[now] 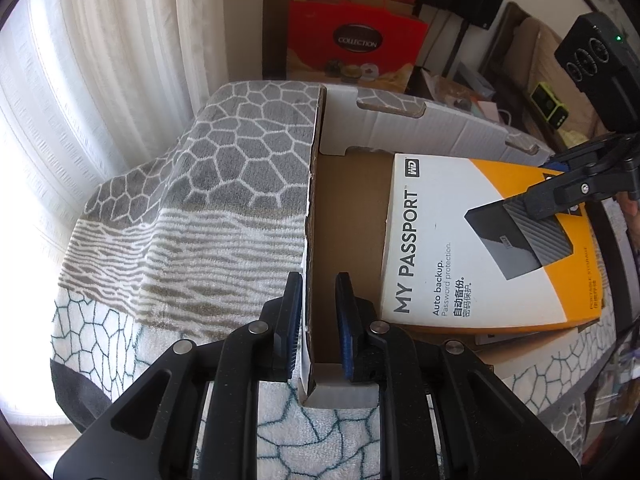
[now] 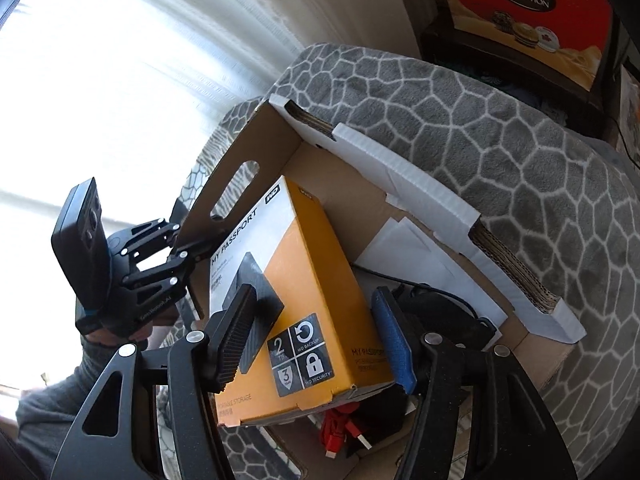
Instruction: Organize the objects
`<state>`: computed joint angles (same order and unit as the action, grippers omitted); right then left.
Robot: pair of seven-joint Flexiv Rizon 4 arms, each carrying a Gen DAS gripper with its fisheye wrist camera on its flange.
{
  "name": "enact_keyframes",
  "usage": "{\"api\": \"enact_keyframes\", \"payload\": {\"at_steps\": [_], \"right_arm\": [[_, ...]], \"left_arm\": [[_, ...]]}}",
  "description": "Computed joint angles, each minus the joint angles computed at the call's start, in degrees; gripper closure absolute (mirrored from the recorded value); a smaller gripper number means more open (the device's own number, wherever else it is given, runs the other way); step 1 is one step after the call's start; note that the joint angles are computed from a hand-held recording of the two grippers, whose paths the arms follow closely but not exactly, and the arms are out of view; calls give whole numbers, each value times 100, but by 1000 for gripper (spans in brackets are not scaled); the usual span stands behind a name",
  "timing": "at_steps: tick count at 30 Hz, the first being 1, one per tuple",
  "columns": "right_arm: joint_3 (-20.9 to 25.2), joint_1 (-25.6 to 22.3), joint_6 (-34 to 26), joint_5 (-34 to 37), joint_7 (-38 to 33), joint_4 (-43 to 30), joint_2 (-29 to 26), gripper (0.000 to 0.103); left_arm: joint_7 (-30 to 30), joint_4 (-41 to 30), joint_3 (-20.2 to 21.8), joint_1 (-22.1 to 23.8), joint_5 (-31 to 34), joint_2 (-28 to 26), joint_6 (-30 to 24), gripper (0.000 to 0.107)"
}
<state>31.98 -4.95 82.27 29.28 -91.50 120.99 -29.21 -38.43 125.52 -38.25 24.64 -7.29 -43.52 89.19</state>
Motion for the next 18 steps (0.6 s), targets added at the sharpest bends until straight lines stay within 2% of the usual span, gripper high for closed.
{"api": "enact_keyframes", "payload": {"at_steps": [5,8,11,18], "right_arm": [[417,-298,599,319,-192,217,149,55],[407,-225,826,224,3,464,375,56],[548,-398,821,211,210,672,576,56],[1382,-1248,995,846,41,917,659,56]], "left_arm": [[-7,-1,6,-5,8,2,6,92],[-13,-3,15,-14,9,4,5,92],[-43,-10,87,-96,10,17,32,92],[-109,-3,126,-141,45,15,80,92]]}}
